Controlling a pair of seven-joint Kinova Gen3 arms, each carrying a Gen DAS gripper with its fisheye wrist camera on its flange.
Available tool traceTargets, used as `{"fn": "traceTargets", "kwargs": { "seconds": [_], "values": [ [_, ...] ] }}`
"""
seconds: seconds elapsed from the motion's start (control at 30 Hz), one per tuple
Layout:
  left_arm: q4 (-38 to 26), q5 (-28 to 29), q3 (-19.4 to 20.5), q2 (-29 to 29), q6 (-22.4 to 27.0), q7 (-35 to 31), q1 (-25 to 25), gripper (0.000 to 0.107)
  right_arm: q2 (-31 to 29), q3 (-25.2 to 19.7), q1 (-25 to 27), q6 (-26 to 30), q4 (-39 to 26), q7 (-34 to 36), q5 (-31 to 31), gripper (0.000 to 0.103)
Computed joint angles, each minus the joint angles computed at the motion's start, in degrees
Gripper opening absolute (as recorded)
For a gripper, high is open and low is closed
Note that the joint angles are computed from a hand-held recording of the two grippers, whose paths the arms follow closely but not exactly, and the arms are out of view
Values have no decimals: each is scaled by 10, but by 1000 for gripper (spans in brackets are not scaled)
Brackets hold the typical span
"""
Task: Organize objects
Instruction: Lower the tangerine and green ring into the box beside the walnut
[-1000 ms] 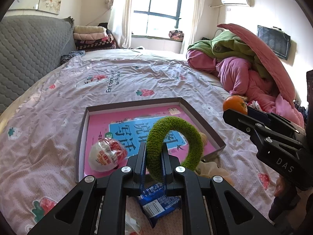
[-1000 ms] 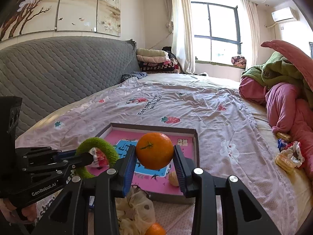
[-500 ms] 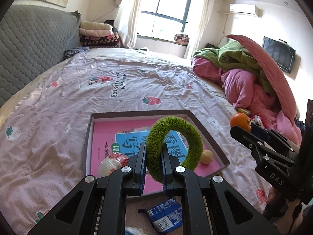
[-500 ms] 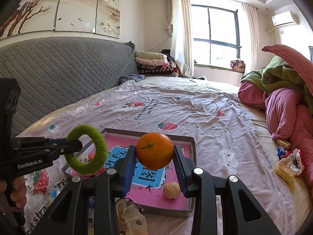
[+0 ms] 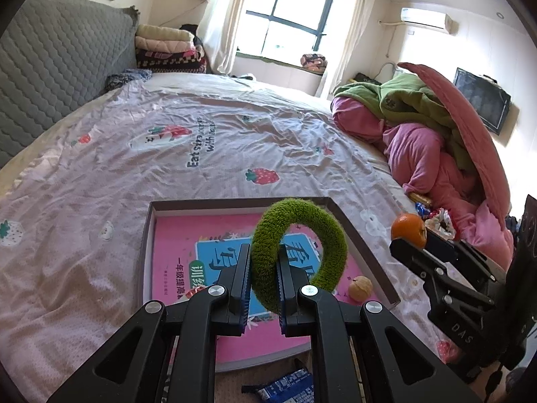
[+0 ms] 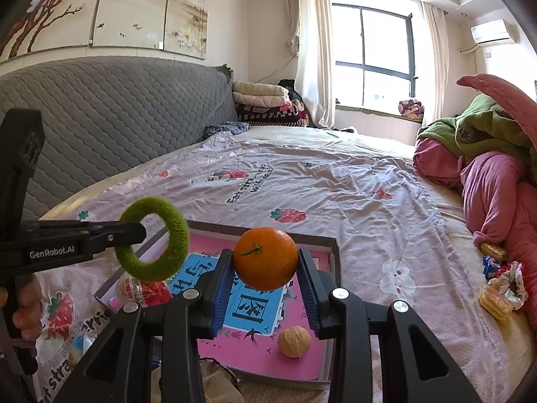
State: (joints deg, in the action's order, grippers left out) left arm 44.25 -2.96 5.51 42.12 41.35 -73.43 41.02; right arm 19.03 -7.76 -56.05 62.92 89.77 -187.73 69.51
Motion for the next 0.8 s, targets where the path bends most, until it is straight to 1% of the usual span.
{"fn": "traceTargets", "kwargs": {
  "seconds": [0.2,0.3,0.43,0.5,0.7,0.8],
  "values": [
    [-25,11,11,22,27,-19,-5,13,10,2,-1,0,-12,23,-12,38],
    [-37,13,10,31,43,-23,-2,13,20,4,-7,6,-23,45,-18,38],
    [-38,5,0,33,47,-28,11,13,32,9,-11,7,-37,75,-35,38],
    [-40,1,-1,35,52,-32,14,13,32,13,-10,0,-37,75,-44,38],
    [-87,1,-1,61,102,-40,19,13,30,20,3,-20,-35,82,-80,38],
    [-101,3,-3,70,116,-42,21,13,28,20,13,-33,-33,92,-103,38]
  ]
}}
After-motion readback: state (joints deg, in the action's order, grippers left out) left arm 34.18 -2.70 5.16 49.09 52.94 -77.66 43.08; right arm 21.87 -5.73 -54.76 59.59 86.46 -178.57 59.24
